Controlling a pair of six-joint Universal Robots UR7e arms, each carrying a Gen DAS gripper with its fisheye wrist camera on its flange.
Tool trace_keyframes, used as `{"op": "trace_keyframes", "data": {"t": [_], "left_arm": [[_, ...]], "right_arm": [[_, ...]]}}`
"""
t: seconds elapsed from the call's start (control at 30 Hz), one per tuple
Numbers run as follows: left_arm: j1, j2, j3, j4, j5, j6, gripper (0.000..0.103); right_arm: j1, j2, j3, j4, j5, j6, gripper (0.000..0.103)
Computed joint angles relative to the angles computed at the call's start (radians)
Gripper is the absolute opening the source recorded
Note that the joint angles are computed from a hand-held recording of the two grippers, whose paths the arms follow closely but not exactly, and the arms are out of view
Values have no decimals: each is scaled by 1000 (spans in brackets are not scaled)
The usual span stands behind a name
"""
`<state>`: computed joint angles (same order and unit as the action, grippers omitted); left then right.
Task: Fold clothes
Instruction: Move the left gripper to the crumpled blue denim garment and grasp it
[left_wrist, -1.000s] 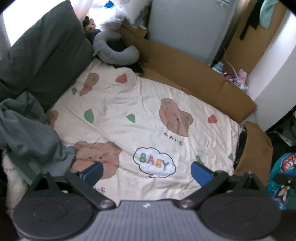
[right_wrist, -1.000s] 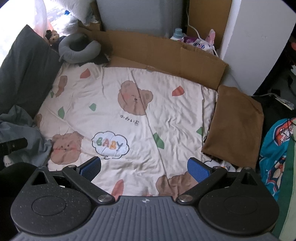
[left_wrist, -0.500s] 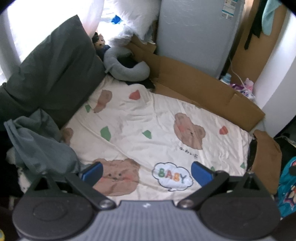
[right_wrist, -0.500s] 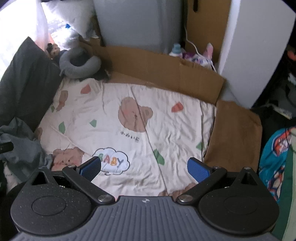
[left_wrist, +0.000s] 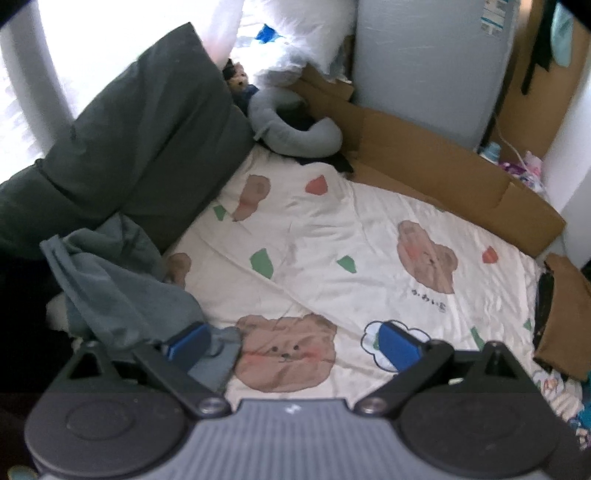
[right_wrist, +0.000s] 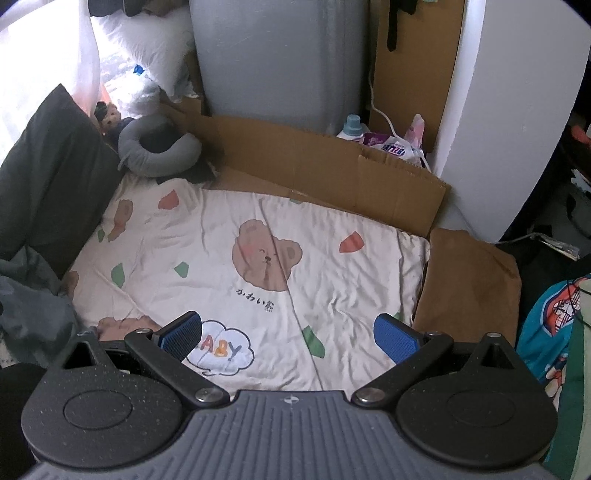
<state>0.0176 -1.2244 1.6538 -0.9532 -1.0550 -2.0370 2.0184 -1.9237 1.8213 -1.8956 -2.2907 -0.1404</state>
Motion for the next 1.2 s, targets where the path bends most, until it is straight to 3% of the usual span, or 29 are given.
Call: {"op": "trace_keyframes", "data": {"t": [0.2,0.5,0.77,1.03,1.2], "left_arm": [[-8,-59,53,-11,-5,1,97],[-36,-159,107,67,-34,-111,102],[-104,-261,151,203,-134,-279,102],[-183,-370,230,281,-257,-425,102],[-213,-422,265,317,-299,-491,102]], "right_arm": [[5,15,28,-62,-12,-29,102],[-4,59,29,-96,0,-7,102],[-26,100,46,-158,35,-36,102],[-38,147,66,-210,81,-81,102],[-45,163,84,-245,127,-124,102]]}}
